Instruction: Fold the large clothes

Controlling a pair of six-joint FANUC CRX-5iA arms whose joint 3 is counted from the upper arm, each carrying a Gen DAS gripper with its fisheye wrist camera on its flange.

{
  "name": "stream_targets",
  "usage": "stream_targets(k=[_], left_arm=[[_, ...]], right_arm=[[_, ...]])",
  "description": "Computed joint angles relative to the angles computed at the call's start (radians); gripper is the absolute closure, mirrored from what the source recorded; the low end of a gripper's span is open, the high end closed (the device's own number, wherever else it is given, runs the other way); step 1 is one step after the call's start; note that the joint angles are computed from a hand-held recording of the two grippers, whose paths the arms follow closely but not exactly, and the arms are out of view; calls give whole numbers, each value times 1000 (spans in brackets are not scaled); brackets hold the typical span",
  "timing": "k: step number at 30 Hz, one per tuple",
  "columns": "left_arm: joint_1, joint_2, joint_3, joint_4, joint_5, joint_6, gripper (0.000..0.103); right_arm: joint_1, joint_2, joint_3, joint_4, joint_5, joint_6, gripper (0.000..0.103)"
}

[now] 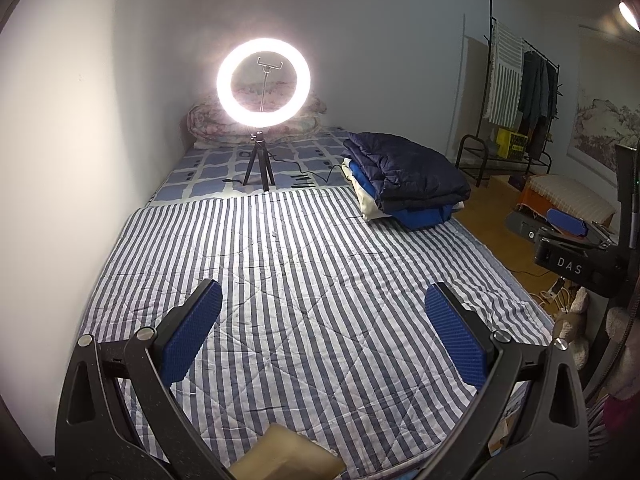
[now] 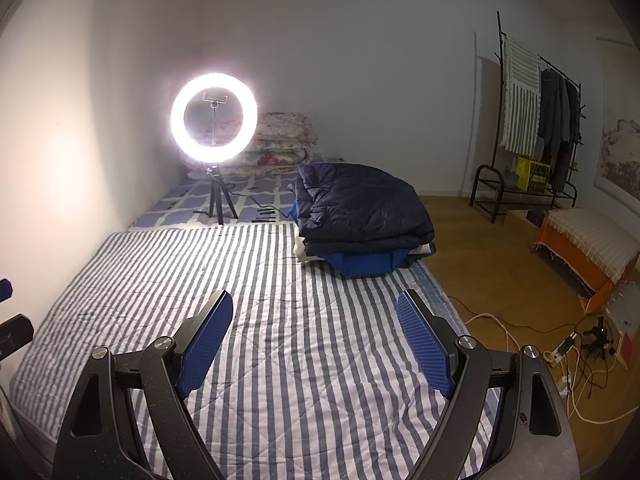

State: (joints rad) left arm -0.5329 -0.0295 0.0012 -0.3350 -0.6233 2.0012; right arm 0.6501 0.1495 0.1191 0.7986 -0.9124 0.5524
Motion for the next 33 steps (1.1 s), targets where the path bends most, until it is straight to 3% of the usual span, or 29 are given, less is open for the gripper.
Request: stream_targets(k=[33], left_arm=[[-39, 25, 40, -95, -54, 86, 0]], right_arm=[[1, 3, -3, -4, -4, 1, 19]])
